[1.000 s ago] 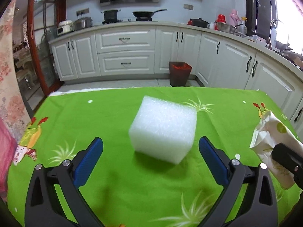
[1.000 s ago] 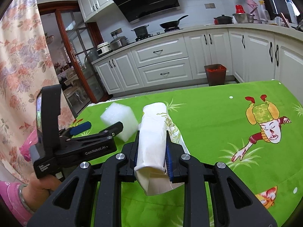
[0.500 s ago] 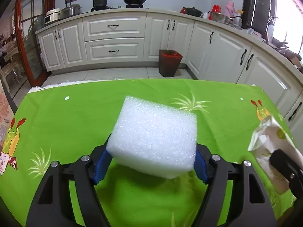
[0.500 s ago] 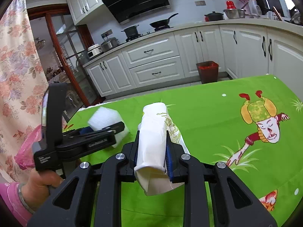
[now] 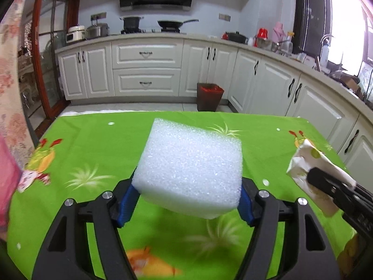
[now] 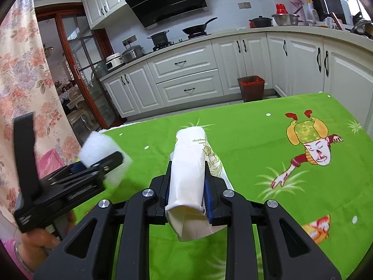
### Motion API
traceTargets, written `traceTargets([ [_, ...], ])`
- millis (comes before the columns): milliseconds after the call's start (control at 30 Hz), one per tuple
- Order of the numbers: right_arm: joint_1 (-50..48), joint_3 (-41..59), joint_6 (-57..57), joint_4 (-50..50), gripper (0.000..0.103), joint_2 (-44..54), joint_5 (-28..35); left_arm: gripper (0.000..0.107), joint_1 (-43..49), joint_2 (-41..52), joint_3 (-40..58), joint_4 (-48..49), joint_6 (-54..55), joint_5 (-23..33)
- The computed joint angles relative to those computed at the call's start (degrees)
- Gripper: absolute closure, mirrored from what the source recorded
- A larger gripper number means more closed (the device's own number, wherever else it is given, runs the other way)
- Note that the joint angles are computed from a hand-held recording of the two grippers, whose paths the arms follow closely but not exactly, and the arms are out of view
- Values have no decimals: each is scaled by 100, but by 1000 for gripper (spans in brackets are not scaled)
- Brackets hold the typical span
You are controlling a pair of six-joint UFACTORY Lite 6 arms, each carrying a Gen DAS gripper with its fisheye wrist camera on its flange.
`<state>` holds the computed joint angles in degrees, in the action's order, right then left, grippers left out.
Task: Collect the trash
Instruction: 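Carry the paper packet and foam cube over the pink bin with both tools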
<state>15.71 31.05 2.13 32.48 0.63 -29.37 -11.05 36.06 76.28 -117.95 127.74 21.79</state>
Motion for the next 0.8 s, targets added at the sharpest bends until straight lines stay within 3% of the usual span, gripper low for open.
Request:
traceTargets([
  [133,693,-227,-1050,1287,80,-489,-53,39,393,-1216,-1433,-595,853,453],
  [333,2066,-314,-2343,3158,80,-832,-543,39,1206,-2822,-3105,-364,1116,1026],
  [567,3586,-65,-3493,4804,80,-964,-1305,39,2541,-4394,-4404,941,549,1738],
  [800,4813,647,-4090,5658,80,-496,-1993,38,4472,-5585,-5203,2430,167,2957],
])
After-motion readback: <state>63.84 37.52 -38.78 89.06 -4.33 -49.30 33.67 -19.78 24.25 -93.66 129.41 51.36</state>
